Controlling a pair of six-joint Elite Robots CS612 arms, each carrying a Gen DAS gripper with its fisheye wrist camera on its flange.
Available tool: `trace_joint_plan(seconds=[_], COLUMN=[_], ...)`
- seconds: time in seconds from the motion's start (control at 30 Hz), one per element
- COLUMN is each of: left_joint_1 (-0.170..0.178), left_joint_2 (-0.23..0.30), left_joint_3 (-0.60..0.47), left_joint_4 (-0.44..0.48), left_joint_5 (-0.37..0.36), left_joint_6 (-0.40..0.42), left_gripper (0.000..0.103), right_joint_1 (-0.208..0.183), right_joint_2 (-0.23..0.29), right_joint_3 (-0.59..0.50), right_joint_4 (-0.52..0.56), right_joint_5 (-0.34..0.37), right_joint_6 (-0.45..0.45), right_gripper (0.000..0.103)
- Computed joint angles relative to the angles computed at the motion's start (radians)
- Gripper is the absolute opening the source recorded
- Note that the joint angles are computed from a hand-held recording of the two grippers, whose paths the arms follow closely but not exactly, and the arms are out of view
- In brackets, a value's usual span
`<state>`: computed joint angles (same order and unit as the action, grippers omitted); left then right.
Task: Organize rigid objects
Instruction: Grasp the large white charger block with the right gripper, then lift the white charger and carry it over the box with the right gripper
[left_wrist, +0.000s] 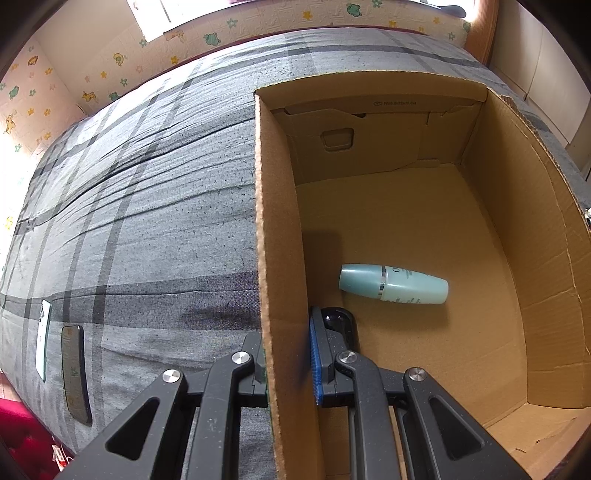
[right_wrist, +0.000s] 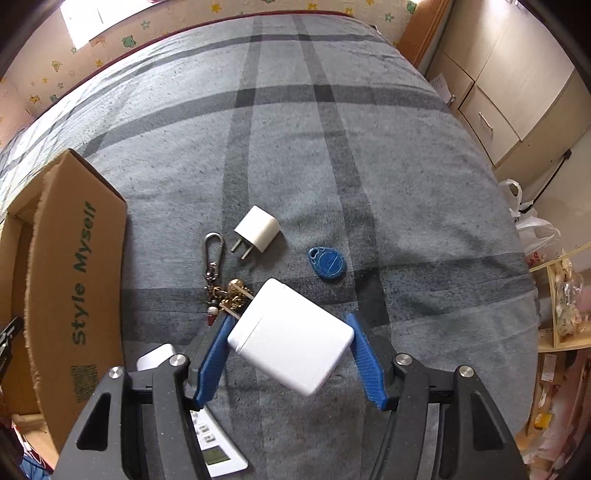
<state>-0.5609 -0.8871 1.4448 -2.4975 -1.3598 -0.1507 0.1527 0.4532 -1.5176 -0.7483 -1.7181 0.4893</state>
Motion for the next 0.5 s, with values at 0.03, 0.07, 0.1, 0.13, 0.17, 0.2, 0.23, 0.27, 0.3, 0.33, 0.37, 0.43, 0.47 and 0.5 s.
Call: trace_joint_plan(seconds=[0.03, 0.07, 0.1, 0.13, 0.17, 0.2, 0.23, 0.27, 0.3, 0.33, 0.37, 0.43, 0.47, 0.5], left_joint_1=[0.001, 0.002, 0.003, 0.003, 0.003, 0.003, 0.003, 0.003, 0.003, 0.003, 0.003, 0.003, 0.003, 0.003], left_joint_2=[0.0, 0.001, 0.0, 0.0, 0.001, 0.001, 0.002, 0.002, 0.002, 0.002, 0.002, 0.002, 0.002, 0.002], left_joint_3=[0.001, 0.0, 0.001, 0.001, 0.0, 0.0, 0.0, 0.0, 0.0, 0.0, 0.0, -0.001, -0.001, -0.001], left_joint_4=[-0.001, -0.001, -0.002, -0.002, -0.003, -0.003, -0.003, -0.003, -0.002, -0.002, -0.002, -0.002, -0.001, -0.001], left_joint_5=[-0.002, -0.003, -0.004, -0.005, -0.005, -0.004, -0.003, -0.003, -0.003, -0.005, -0.004, -0.003, -0.005, -0.006], left_joint_6=[-0.002, -0.003, -0.004, -0.004, -0.003, -0.003, -0.002, -0.002, -0.003, -0.003, -0.003, -0.004, -0.004, -0.005], left_gripper=[0.016, 0.016, 0.016, 0.016, 0.016, 0.016, 0.016, 0.016, 0.016, 0.016, 0.016, 0.016, 0.016, 0.016], right_joint_1=[0.001, -0.002, 0.0, 0.001, 0.002, 0.004, 0.007, 0.01, 0.013, 0.016, 0.017, 0.022, 0.026, 0.028], right_joint_2=[-0.005, -0.004, -0.011, -0.015, -0.018, -0.023, -0.027, -0.033, -0.038, -0.043, -0.046, -0.053, -0.058, -0.063], right_joint_3=[0.001, -0.004, 0.0, 0.002, 0.003, 0.006, 0.011, 0.015, 0.019, 0.025, 0.03, 0.036, 0.041, 0.046], right_joint_4=[-0.001, 0.004, 0.012, 0.014, 0.009, 0.007, 0.005, 0.004, 0.004, 0.001, -0.002, -0.01, -0.014, -0.017], right_joint_5=[-0.001, -0.003, -0.013, -0.017, -0.016, -0.016, -0.02, -0.024, -0.026, -0.027, -0.027, -0.029, -0.032, -0.033], right_joint_6=[-0.002, -0.006, -0.005, -0.006, -0.01, -0.016, -0.019, -0.023, -0.029, -0.033, -0.036, -0.046, -0.05, -0.054], right_gripper=[0.066, 0.066, 0.066, 0.066, 0.066, 0.066, 0.066, 0.066, 0.066, 0.066, 0.066, 0.066, 0.066, 0.066])
